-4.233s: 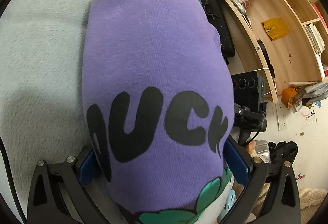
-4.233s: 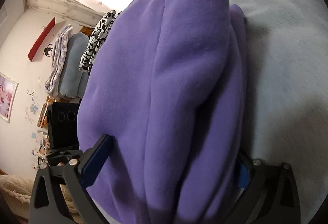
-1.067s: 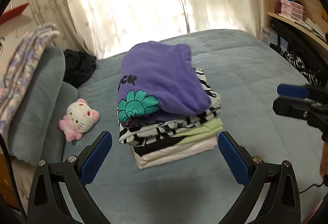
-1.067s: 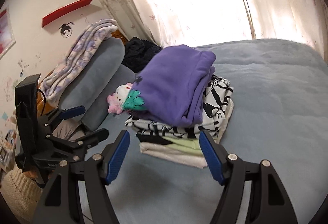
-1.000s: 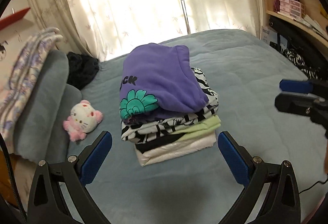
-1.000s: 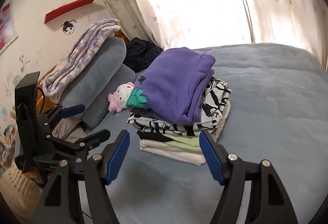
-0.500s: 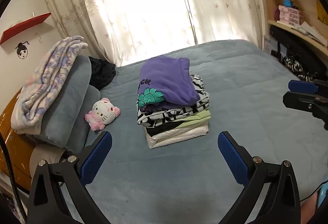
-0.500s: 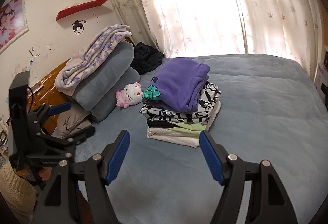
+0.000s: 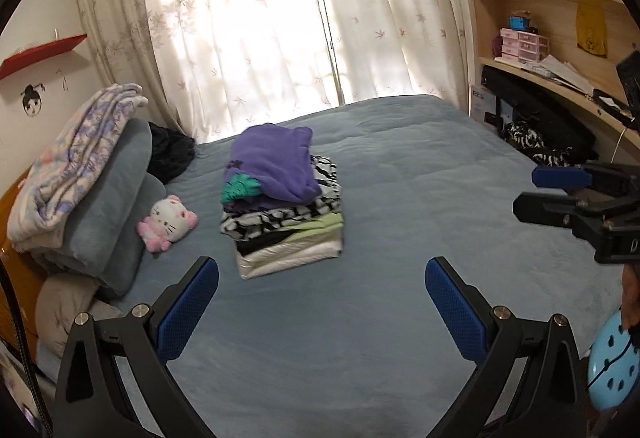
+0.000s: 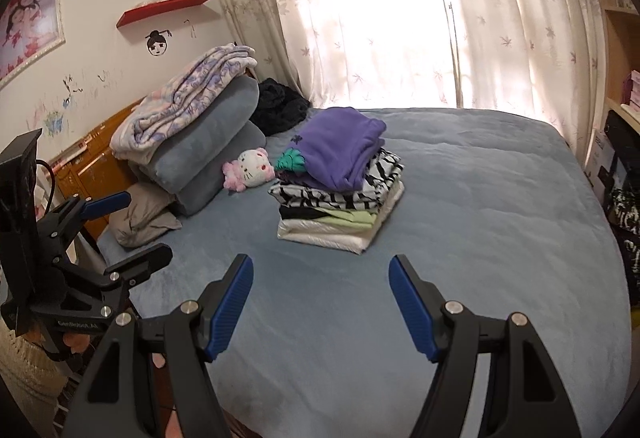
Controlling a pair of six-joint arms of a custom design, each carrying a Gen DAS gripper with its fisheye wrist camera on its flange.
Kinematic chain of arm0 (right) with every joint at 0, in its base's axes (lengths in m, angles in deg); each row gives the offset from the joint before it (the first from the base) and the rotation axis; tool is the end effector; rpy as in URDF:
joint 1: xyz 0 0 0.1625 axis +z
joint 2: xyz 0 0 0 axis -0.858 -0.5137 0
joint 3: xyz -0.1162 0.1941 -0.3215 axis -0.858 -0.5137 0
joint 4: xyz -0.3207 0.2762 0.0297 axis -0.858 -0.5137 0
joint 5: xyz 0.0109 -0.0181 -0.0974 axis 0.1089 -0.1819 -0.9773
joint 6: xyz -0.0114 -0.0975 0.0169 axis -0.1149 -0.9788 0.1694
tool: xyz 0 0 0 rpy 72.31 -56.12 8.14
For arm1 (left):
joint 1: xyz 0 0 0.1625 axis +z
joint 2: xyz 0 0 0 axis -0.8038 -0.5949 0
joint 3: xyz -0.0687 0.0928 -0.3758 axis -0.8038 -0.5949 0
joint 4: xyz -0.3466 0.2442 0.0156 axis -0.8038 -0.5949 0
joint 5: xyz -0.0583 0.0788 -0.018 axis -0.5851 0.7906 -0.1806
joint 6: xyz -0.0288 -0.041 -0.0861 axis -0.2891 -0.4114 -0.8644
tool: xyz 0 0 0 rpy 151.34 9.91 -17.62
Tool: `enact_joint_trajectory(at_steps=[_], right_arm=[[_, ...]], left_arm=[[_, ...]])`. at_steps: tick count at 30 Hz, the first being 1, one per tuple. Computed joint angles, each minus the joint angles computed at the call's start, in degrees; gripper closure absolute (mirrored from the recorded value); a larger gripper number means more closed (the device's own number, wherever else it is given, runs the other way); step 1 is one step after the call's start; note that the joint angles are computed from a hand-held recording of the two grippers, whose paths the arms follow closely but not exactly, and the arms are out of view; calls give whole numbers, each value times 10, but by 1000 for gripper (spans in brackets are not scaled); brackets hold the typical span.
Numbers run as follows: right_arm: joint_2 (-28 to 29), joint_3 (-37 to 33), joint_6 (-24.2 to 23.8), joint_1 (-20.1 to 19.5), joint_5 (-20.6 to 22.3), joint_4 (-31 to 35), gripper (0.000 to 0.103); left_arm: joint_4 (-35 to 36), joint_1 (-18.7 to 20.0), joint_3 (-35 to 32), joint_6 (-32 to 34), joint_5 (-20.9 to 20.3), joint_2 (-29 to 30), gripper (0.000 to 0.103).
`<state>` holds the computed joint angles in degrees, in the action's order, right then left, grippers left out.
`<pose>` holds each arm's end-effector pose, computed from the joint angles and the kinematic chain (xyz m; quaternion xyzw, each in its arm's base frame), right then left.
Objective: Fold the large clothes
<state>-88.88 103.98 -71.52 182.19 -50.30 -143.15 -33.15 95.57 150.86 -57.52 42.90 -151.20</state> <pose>0.5583 -0.6547 0.2626 0.4215 -0.8720 0.2321 0.0903 -0.2826 -0.5620 0.5753 0.1579 0.7885 -0.4138 0.4267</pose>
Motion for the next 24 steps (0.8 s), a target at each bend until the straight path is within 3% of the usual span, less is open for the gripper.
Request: enact_joint_trajectory(at_steps=[6,11,18,24], right_arm=[[-71,163,11,-19,-35,-113,30],[-107,288,21,-40,-79,-224,26],[-128,382,66,-65,-121,-299,17],[-132,406,75,-72,-133,-315,17]], left_arm=[[-145,8,111,7,13,-11,1],[-240,32,195,-40,-24,-22,1],[-175,65,237,-190,-42,-20,1],[-162,60,257,-197,-33,-15,1]])
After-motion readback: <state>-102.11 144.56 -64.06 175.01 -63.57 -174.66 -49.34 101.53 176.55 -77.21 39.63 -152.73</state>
